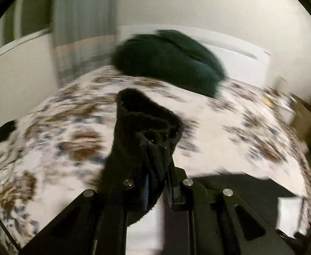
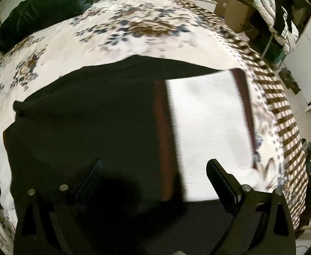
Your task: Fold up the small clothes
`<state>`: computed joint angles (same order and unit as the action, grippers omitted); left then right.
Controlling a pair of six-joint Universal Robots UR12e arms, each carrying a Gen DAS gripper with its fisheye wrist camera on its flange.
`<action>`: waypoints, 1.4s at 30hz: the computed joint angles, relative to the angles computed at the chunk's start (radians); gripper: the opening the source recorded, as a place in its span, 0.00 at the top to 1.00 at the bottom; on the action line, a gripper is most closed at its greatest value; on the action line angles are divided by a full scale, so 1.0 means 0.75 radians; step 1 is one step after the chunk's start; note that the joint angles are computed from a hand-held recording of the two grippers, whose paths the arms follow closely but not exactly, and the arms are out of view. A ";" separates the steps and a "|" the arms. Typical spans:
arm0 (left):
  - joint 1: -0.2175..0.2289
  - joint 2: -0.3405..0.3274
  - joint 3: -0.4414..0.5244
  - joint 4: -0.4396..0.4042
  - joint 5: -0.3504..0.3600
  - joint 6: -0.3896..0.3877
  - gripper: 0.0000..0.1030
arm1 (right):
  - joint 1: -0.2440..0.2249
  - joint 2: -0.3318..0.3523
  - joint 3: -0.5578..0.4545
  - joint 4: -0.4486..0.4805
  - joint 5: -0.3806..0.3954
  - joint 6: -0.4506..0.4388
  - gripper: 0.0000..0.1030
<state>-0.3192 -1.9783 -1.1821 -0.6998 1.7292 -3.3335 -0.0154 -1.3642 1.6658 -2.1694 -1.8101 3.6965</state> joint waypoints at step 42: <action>-0.158 0.056 -0.239 -0.395 0.211 -0.281 0.09 | -0.403 -0.029 0.145 -0.139 0.705 0.120 0.85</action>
